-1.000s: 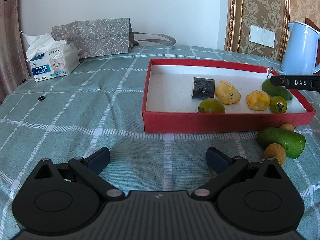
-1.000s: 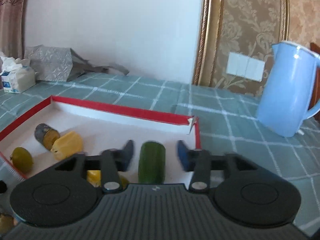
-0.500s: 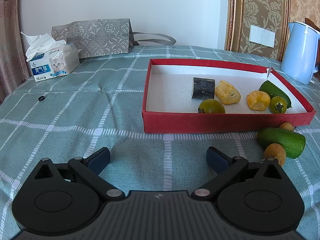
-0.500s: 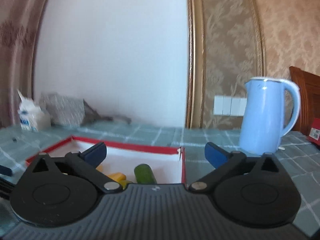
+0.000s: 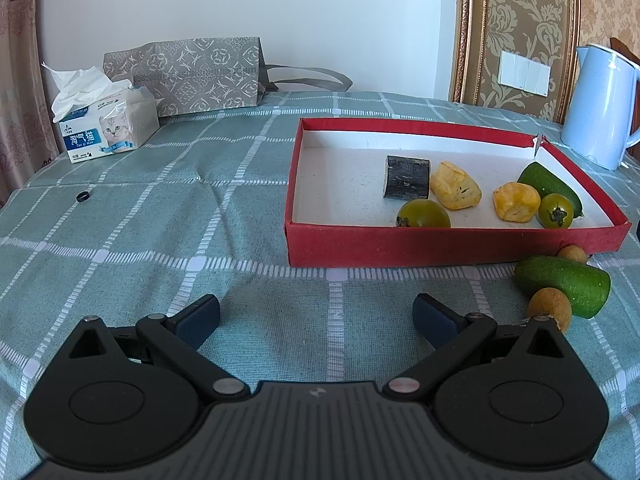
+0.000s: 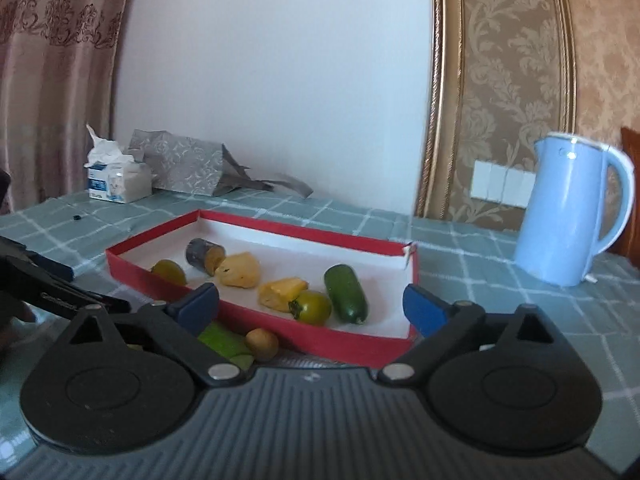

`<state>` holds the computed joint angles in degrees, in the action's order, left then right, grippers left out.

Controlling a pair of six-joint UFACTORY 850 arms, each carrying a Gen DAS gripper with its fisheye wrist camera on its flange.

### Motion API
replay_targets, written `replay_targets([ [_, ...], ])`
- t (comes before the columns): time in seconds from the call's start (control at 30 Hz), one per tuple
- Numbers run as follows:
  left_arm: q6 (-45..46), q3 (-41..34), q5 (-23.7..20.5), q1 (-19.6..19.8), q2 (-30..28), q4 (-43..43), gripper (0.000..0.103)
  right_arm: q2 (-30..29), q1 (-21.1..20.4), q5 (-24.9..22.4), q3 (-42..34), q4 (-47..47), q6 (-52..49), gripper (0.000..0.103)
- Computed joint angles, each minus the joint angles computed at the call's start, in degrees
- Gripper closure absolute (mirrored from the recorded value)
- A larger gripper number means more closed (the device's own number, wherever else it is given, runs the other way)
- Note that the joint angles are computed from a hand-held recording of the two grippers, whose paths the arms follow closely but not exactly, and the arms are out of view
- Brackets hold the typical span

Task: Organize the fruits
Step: 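Reach the left tool to a dark wooden cylinder and close on it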

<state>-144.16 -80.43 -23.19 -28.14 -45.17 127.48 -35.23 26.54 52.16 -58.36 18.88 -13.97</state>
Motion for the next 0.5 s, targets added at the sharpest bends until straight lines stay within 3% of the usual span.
replay_targets([
  [0.1, -3.85, 1.27, -1.51, -0.04, 0.65, 3.1, 0.0, 0.0, -0.67, -0.64, -0.1, -0.02, 3.06, 0.0],
  [0.33, -20.27, 8.12, -7.13, -1.18, 4.28, 22.42, 0.0, 0.08, -3.48, -4.29, -0.57, -3.22, 13.25, 0.0],
  [0.5, -21.79, 10.25, -10.38, -2.7, 5.24, 24.63, 0.0, 0.08, -3.37, -3.74, -0.33, -3.57, 13.33, 0.0],
])
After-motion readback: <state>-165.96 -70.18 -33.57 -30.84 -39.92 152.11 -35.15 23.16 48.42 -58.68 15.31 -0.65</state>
